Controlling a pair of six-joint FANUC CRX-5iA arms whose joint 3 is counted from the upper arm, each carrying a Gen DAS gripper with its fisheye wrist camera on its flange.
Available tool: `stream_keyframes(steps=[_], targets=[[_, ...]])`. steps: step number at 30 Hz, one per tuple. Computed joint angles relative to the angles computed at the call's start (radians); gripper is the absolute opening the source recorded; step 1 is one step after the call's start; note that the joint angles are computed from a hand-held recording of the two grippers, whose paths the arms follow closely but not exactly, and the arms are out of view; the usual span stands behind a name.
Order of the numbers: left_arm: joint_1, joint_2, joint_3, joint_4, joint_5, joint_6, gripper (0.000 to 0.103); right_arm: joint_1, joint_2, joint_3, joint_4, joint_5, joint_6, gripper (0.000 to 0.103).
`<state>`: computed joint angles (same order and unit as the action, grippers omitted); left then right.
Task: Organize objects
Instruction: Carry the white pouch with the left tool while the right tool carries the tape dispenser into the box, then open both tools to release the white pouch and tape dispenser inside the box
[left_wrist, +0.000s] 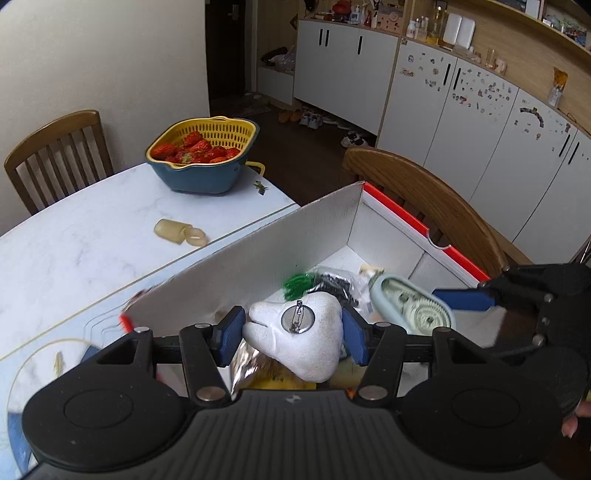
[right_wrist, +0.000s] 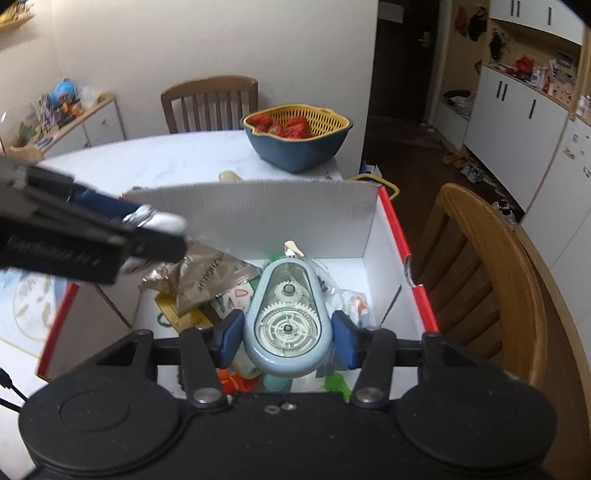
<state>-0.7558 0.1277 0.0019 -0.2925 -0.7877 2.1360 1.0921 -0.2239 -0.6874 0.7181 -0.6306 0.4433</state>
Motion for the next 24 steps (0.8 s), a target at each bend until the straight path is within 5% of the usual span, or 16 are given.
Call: stream_keyframes(steps=[24], targets=[[0.013,0.151,0.067,0.052,0.005,-0.112,0.057,-0.076,0.118,0.123,-0.308,0.021,0.383,0.050]])
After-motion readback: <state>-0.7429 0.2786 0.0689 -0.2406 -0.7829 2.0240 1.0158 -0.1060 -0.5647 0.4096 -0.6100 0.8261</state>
